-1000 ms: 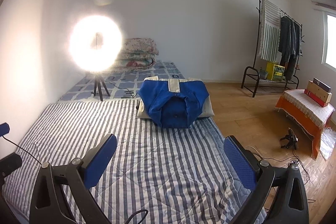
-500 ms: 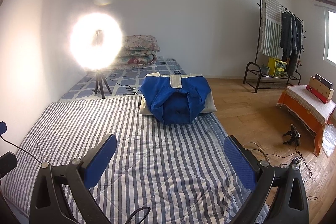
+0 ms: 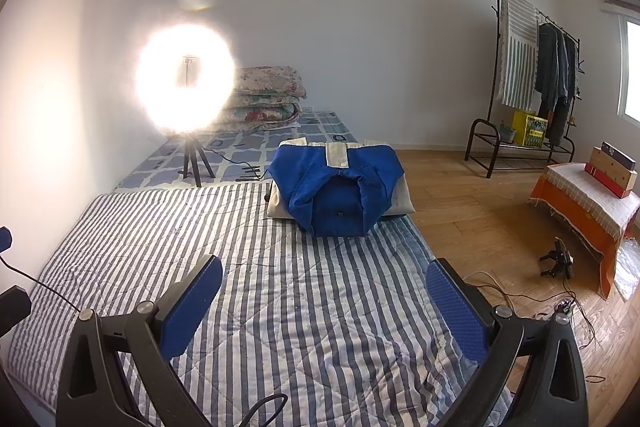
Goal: Fold large clothes
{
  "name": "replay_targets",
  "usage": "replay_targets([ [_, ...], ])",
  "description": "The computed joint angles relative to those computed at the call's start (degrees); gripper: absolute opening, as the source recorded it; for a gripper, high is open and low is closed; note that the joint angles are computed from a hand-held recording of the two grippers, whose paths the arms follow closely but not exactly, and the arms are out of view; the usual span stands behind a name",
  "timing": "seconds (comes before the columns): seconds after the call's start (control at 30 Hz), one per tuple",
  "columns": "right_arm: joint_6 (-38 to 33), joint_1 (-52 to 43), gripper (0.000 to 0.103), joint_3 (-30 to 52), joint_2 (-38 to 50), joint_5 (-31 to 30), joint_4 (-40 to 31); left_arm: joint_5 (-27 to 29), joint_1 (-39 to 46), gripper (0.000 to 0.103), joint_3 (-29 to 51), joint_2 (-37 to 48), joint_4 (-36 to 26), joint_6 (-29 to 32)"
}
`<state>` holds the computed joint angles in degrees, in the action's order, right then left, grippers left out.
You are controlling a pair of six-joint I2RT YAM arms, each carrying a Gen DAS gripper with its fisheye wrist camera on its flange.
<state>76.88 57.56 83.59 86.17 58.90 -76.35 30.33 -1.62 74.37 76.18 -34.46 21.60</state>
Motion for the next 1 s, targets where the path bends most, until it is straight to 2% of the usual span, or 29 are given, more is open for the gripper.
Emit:
replay_targets([
  [1.0, -2.5, -0.3, 0.103, -1.6, -1.8, -0.3, 2.2, -0.1, 0.6, 0.103, -0.6, -0.9, 0.5, 0.5],
])
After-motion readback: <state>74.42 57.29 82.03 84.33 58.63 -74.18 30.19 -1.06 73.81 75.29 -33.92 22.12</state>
